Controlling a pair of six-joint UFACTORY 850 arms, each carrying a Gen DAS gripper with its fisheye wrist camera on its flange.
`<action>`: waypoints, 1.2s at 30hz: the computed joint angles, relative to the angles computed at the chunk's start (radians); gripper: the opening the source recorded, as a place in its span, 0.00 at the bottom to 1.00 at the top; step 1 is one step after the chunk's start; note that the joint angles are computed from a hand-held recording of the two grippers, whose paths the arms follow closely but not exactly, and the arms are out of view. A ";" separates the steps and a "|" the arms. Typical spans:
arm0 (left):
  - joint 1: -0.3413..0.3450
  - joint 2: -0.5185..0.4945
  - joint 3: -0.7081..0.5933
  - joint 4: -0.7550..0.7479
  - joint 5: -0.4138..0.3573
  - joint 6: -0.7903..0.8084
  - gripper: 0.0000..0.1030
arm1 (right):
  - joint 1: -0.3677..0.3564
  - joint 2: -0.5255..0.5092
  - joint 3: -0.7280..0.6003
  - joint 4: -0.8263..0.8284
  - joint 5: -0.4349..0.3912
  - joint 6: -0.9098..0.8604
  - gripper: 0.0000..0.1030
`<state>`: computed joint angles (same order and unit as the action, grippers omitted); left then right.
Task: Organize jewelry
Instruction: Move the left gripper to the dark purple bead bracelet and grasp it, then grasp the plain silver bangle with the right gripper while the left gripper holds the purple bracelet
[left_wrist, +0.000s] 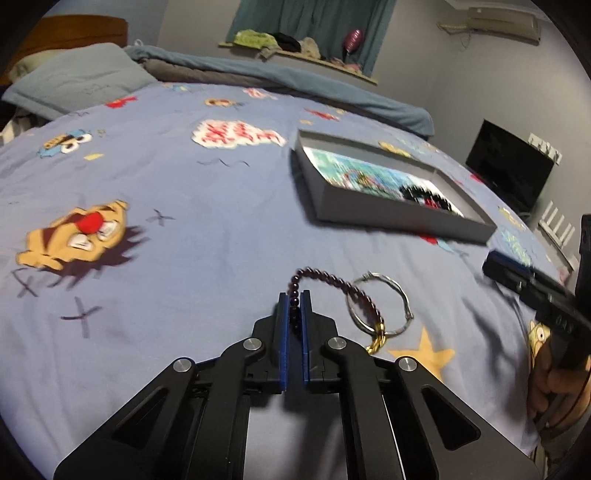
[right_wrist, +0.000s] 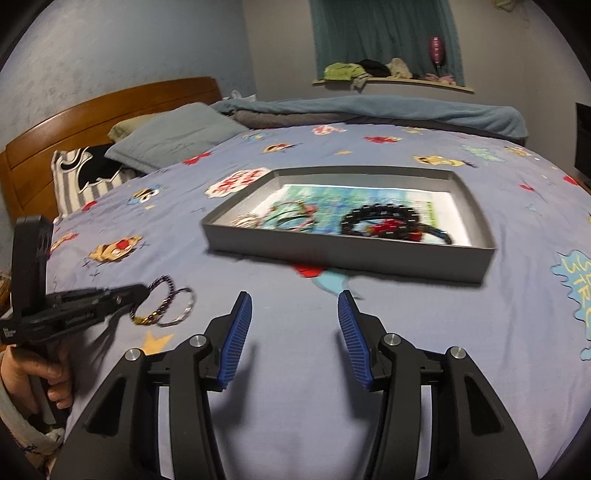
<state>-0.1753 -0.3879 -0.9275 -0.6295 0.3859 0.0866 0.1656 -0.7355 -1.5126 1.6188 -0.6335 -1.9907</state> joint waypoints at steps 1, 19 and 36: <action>0.003 0.011 0.012 -0.018 0.011 0.009 0.06 | 0.007 0.003 0.004 -0.017 -0.003 0.007 0.52; 0.059 0.077 0.126 0.197 0.075 -0.229 0.21 | 0.174 0.006 0.004 -0.266 0.140 0.069 0.63; 0.049 0.029 0.051 0.058 -0.017 -0.064 0.21 | 0.186 -0.014 -0.008 -0.216 0.157 0.027 0.45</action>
<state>-0.1262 -0.3585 -0.8763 -0.5713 0.3690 0.0231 0.3515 -0.7493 -1.5206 1.4023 -0.4764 -1.9638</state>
